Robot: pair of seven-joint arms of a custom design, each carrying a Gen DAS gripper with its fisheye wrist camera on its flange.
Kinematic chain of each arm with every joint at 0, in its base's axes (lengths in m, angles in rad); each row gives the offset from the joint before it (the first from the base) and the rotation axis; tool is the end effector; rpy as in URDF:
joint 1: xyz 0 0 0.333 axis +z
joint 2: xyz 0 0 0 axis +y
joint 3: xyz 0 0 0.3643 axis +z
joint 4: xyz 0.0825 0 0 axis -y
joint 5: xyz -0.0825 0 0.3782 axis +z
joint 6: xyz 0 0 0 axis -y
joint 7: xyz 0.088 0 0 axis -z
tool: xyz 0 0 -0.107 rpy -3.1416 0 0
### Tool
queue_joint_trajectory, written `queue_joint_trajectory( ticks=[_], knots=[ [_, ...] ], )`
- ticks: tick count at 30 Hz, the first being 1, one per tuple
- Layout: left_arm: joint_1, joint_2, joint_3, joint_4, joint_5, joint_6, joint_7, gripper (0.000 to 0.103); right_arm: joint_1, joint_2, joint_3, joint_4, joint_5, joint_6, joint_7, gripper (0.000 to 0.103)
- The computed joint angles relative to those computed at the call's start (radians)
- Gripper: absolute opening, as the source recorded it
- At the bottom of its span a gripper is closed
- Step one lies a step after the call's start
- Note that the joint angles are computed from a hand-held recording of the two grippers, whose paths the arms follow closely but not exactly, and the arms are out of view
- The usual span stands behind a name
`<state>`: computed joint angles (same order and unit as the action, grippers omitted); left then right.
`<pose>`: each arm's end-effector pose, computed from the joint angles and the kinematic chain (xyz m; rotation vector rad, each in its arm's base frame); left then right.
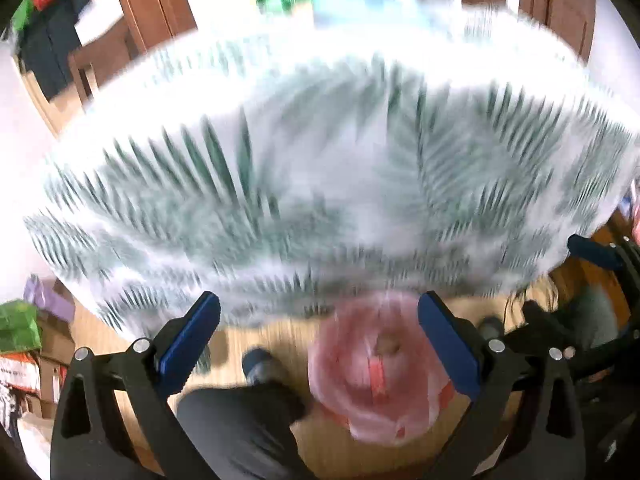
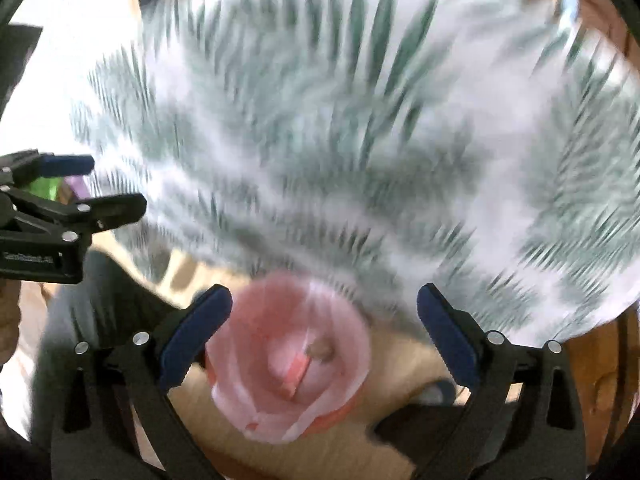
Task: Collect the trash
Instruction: 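Move both open tools back over the table, then grasp the blue round lid with the left tool while the right tool grasps the green-white eye-drop box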
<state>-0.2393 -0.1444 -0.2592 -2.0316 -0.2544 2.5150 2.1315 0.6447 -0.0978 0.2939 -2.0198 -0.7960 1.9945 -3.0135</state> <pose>0.4793 -0.2693 0.6282 -0.8766 2.5565 -0.7715 0.3455 0.4074 0.5669 -1.3771 2.1754 -0.8466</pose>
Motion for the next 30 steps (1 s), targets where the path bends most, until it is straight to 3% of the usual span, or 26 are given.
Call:
queue_joint_trajectory(
  ticks=[5,10,21,30],
  knots=[
    [-0.010,0.005,-0.011,0.106,-0.003,0.020,-0.021,0.098,-0.016,-0.046,0.010,0.092,-0.081,-0.135,-0.059,0.096],
    [-0.016,0.053,-0.024,0.206,0.052,0.032,-0.088,0.098,-0.054,-0.059,0.002,0.156,-0.146,-0.188,-0.146,0.096],
    [-0.046,0.151,-0.003,0.321,0.166,-0.001,-0.192,0.098,-0.144,0.017,-0.072,0.270,-0.100,-0.127,-0.310,0.096],
    [-0.063,0.175,0.008,0.342,0.173,-0.013,-0.197,0.098,-0.179,0.058,-0.115,0.305,-0.015,-0.087,-0.385,0.082]
  ],
)
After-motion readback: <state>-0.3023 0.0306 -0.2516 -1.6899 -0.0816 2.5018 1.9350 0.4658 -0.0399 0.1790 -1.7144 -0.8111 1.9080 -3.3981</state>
